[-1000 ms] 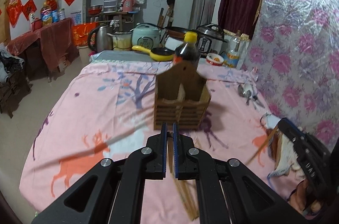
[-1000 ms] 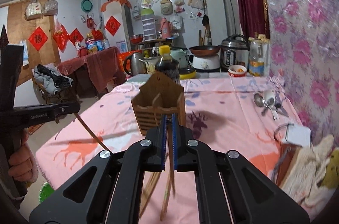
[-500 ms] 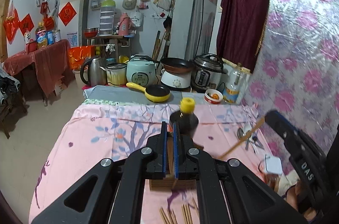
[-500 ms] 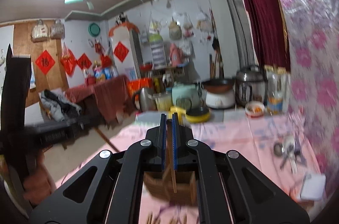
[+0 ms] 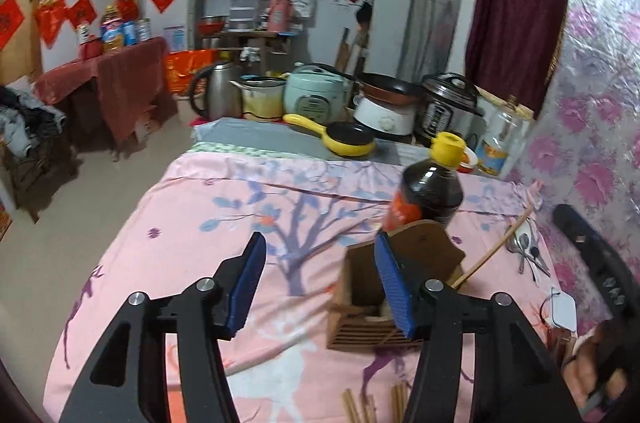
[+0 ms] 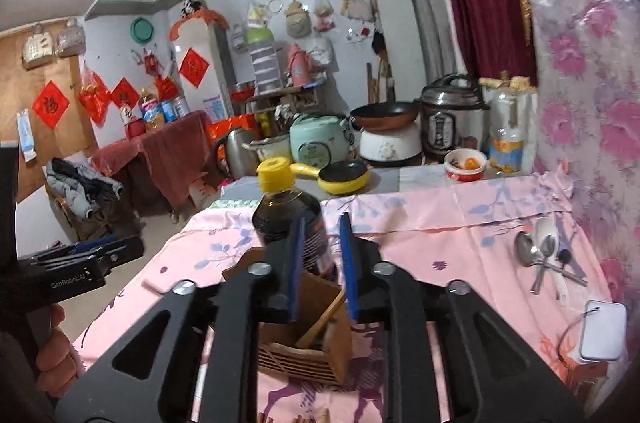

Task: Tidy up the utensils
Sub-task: 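Open the right tool over the holder while the left tool opens too, then move both open tools back down to the remaining chopsticks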

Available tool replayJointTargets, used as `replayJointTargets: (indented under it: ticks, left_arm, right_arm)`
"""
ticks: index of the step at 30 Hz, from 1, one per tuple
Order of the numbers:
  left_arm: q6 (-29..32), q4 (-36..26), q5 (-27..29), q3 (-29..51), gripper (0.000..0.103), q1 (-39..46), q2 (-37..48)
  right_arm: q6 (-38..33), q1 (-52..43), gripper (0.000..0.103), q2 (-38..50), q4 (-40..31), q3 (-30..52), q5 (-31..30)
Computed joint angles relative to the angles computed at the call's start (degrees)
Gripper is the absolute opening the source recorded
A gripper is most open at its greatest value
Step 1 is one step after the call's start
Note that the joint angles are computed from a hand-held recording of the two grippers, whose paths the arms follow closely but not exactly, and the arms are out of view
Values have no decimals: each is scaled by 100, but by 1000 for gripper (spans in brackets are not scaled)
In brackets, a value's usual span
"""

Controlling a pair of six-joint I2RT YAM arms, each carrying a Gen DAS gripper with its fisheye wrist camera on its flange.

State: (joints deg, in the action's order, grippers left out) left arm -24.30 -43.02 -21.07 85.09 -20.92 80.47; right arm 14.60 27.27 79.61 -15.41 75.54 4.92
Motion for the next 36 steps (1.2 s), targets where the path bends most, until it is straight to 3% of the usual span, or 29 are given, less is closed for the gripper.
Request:
replayJointTargets:
  ticks: [3, 5, 8, 11, 14, 19, 23, 27, 29, 32, 36]
  left_arm:
    - [-211, -85, -231, -343, 71, -2, -503]
    - [-353, -202, -336, -565, 77, -33, -845]
    - [-645, -480, -690, -972, 82, -296, -1362]
    - [-1071, -900, -1259, -1375, 84, -883, -1781]
    - [-1625, -1312, -1782, -1771, 86, -1564, -2059]
    - [-3454, -2333, -2656, -2581, 89, -3248, -2251]
    - [-5174, -2952, -2759, -3188, 89, -4541, -2134]
    - [-6488, -3102, -2585, -3718, 89, -5721, -1769]
    - [-6728, -2869, -2434, -3923, 89, -6057, -1570]
    - [-6590, -2178, -2123, -4285, 89, -6240, -1382]
    - [-5900, -1299, -1803, -4446, 89, -6014, -976]
  right_arm:
    - [72, 25, 52, -422, -16, -262, 125]
    - [162, 55, 71, -784, -6, -530, 259]
    - [268, 199, 85, -1498, 128, -1132, 512]
    - [412, 424, 93, -2075, -74, -1517, 811]
    - [567, 682, 95, -2657, -333, -1945, 1056]
    - [1008, 1520, 96, -3727, -772, -2874, 1873]
    - [1543, 2483, 96, -4458, -1270, -3590, 2744]
    - [2196, 3520, 96, -4861, -1868, -4117, 3593]
    - [2596, 4082, 96, -4900, -2239, -4355, 4037]
    - [3042, 4453, 96, -4865, -2588, -4638, 4240]
    - [3005, 3954, 96, -5051, -2430, -4958, 3654]
